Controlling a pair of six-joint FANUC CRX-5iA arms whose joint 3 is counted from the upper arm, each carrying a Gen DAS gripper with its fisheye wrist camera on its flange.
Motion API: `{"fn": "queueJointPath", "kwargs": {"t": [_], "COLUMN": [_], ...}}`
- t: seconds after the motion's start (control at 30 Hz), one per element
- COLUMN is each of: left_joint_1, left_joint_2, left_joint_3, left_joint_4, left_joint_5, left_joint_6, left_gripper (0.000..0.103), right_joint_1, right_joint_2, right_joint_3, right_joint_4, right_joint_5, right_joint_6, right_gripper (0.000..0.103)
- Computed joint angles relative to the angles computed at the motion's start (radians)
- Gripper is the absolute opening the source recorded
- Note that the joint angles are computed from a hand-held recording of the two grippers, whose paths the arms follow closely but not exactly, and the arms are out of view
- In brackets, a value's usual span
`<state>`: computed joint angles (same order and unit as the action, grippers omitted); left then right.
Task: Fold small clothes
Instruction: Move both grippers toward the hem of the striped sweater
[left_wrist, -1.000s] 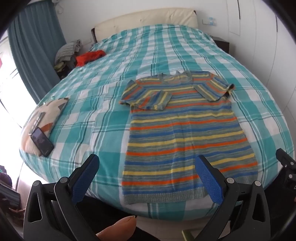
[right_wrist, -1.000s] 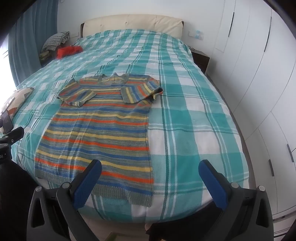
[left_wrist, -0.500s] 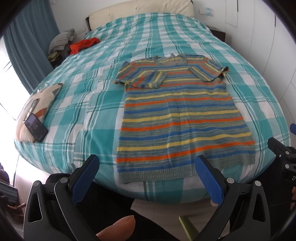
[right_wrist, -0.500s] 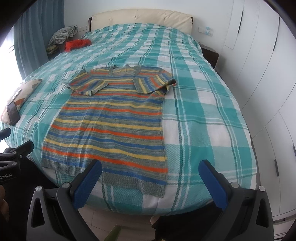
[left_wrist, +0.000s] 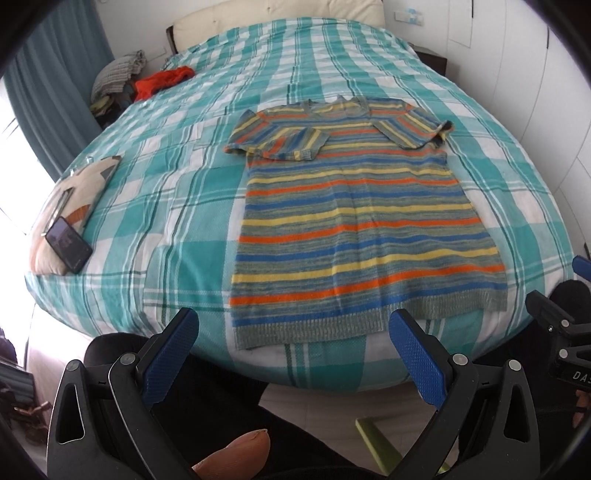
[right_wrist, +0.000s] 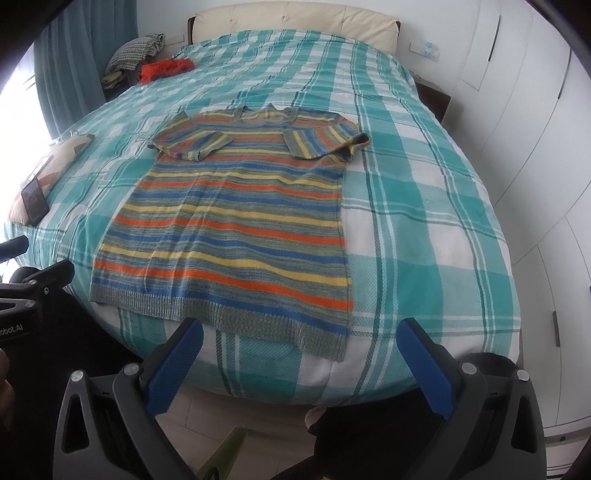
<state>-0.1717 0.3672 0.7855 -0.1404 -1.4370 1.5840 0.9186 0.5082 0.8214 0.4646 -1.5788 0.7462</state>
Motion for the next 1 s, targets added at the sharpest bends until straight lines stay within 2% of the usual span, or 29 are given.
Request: {"fn": "queueJointPath", "kwargs": {"t": [0.57,1.0], "left_joint_1": [0.031,0.019], "left_joint_2": [-0.048,-0.062], "left_joint_3": [-0.032,-0.026], "left_joint_4": [0.032,0.022], "left_joint_5": [-0.013,-0.04], "left_joint_6": [-0.017,-0.047], "left_gripper": [0.103,0.103], "right_joint_1": [0.014,0.034], "right_joint_2": [0.003,-0.056], "right_joint_3": [0.077,0.013], "right_joint_4": [0.008,0.006], "right_joint_5": [-0.045,-0.056], "right_joint_6": [0.034,0.015], "right_gripper": [0.103,0.103]}}
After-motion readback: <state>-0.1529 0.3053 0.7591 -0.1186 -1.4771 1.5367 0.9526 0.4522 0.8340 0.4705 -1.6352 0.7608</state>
